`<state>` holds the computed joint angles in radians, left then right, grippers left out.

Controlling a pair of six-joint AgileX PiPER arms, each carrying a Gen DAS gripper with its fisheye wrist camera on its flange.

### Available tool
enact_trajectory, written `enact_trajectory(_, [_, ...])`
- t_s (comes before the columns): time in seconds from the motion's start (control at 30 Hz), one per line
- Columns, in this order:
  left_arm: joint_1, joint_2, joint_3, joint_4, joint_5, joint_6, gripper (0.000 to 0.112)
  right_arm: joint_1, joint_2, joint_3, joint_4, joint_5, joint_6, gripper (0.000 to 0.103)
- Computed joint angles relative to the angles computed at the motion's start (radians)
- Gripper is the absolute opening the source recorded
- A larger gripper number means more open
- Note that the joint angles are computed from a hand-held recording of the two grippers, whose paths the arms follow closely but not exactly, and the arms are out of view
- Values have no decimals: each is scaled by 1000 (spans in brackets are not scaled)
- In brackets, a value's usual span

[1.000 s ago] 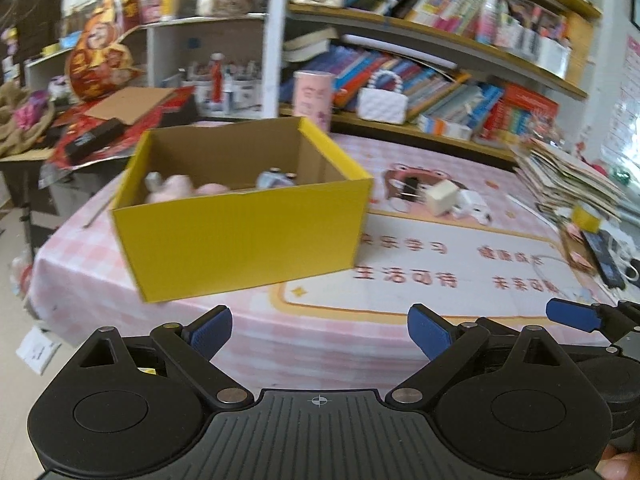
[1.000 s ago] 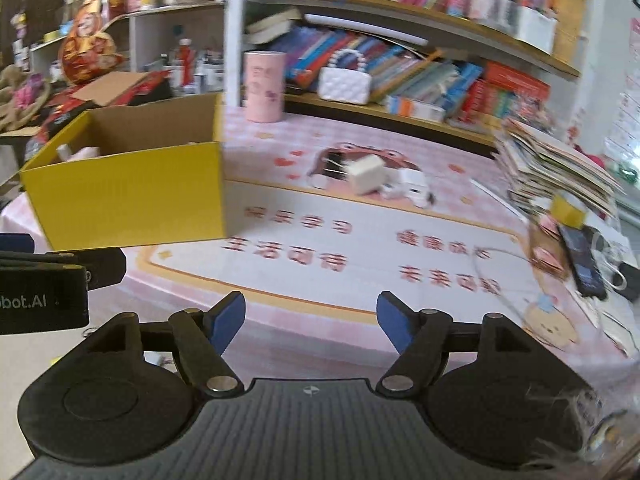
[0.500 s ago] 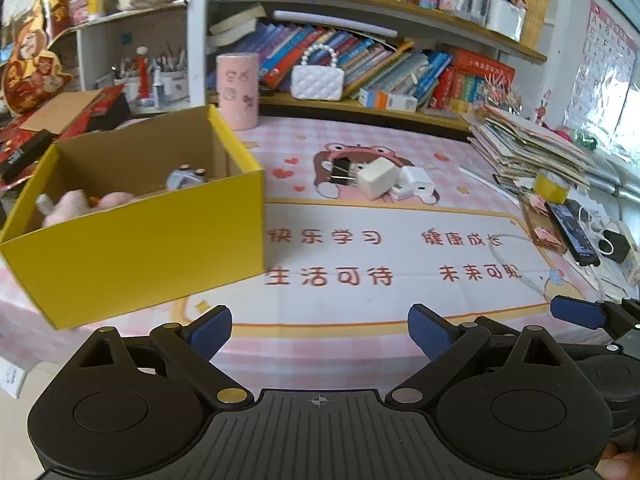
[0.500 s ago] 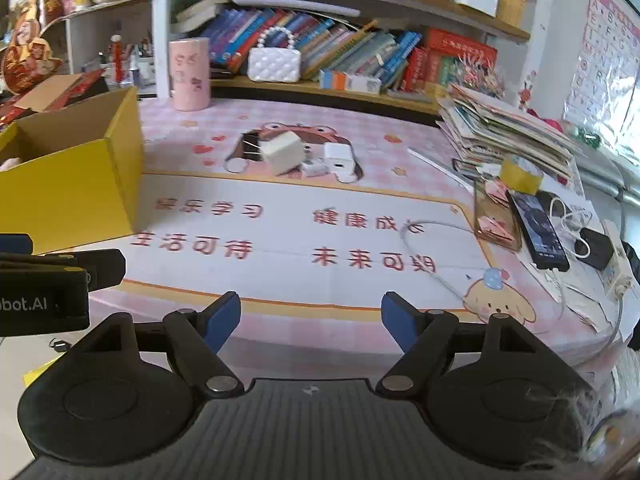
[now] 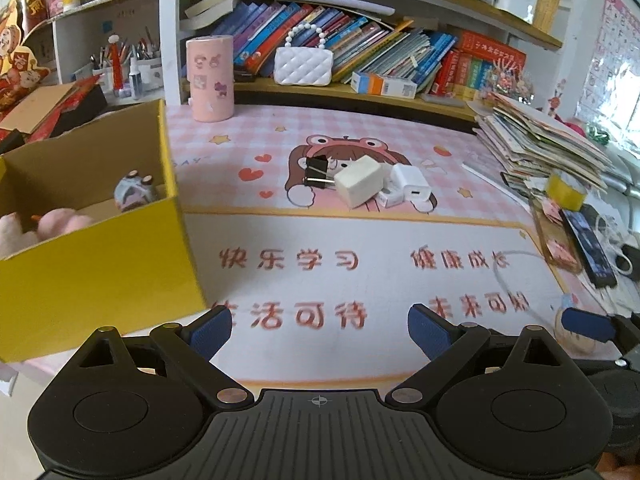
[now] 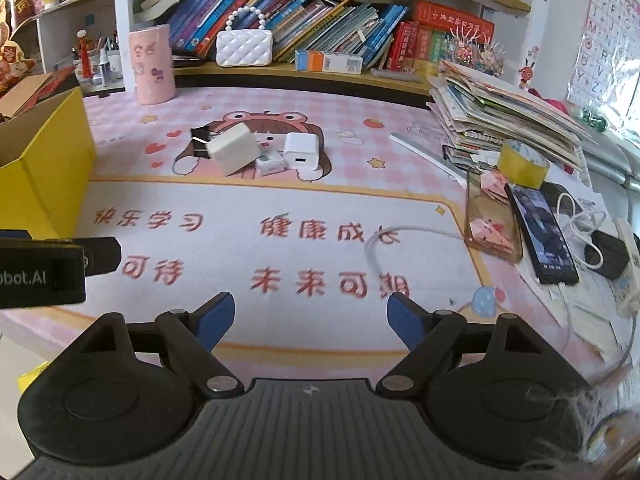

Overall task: Organize objects
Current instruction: 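Grasp the white foam cube with the left tool while the right tool grasps the white charger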

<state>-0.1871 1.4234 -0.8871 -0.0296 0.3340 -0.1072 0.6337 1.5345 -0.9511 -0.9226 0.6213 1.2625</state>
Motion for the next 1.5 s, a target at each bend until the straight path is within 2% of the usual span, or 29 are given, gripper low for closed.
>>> enact_trajectory(0.23, [-62, 175, -195, 225, 22, -303, 97, -187, 89, -100, 113, -150, -242, 83])
enact_trajectory(0.43, [-94, 335, -413, 365, 88, -496, 97, -298, 196, -231, 281, -237, -490, 85])
enact_trajectory(0.67, [-106, 514, -657, 346, 160, -532, 97, -378, 345, -419, 516, -270, -766, 86])
enact_trajectory(1.03, [-90, 806, -1034, 245, 301, -559, 93, -433, 490, -625, 812, -222, -1110, 87])
enact_trajectory(1.07, [-87, 828, -1063, 230, 312, -554, 89, -436, 497, -635, 828, -221, -1131, 87])
enact_trajectory(1.13, [-79, 874, -1130, 187, 344, -534, 73, -442, 513, -656, 858, -216, -1167, 87])
enact_trajectory(1.17, [-68, 888, -1148, 133, 350, -492, 53, -445, 523, -669, 877, -213, -1187, 87])
enact_trajectory(1.2, [-61, 883, -1134, 95, 329, -473, 51, -448, 531, -680, 894, -210, -1204, 86])
enact_trajectory(1.3, [-60, 846, -1094, 119, 324, -495, 47, -453, 566, -727, 944, -203, -1249, 87])
enact_trajectory(1.43, [-40, 730, -927, 125, 255, -499, 47, -446, 642, -833, 966, -182, -1251, 86])
enact_trajectory(1.5, [-28, 682, -861, 128, 239, -499, 47, -437, 689, -902, 936, -163, -1217, 83])
